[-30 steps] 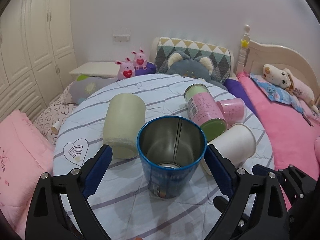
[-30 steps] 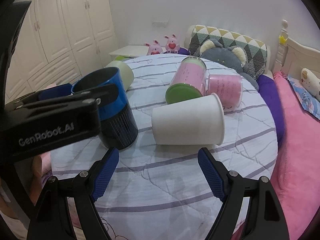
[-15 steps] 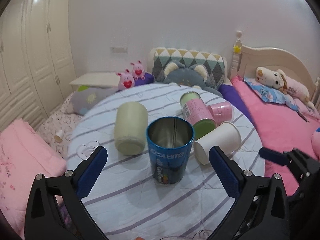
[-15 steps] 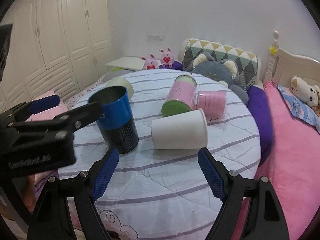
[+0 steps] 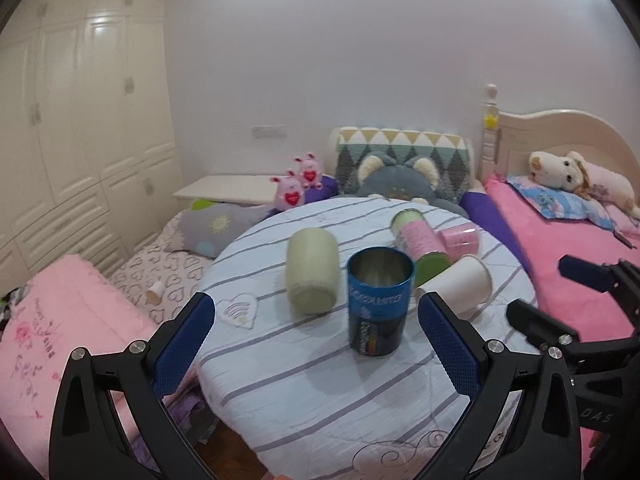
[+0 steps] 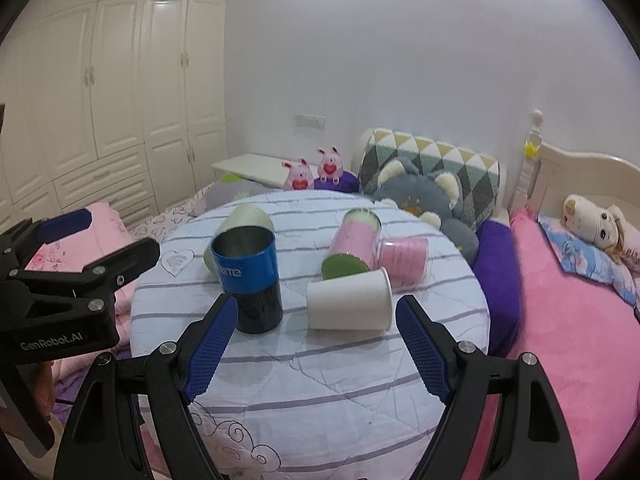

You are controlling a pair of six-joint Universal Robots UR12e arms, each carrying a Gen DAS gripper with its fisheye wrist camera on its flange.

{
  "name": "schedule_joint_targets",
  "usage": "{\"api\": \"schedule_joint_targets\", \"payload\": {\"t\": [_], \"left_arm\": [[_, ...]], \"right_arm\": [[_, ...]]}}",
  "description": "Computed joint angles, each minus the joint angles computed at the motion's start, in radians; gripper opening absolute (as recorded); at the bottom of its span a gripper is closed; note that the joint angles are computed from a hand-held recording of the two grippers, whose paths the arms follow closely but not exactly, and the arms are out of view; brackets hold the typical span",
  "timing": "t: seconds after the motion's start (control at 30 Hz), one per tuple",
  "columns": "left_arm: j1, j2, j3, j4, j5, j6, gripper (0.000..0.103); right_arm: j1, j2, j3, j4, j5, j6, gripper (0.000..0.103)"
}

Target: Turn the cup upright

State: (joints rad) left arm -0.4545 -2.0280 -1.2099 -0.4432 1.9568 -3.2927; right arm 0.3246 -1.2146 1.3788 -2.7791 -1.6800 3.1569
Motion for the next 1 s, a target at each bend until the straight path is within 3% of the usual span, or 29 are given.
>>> {"api": "schedule_joint_targets", "payload": {"t": [0.37, 1.0], "left_arm": [[-0.003, 0.020, -0.037, 0.010, -0.013, -0.071, 0.103], [-0.009, 0.010, -0.032, 0.052, 0.001, -0.054, 0.103]], "right_arm": [[0.005, -0.004, 0.016, -0.052, 0.008, -0.029, 0.083], [-0.005, -0.003, 0.026, -0.090, 0.037, -0.019, 0.083]]}}
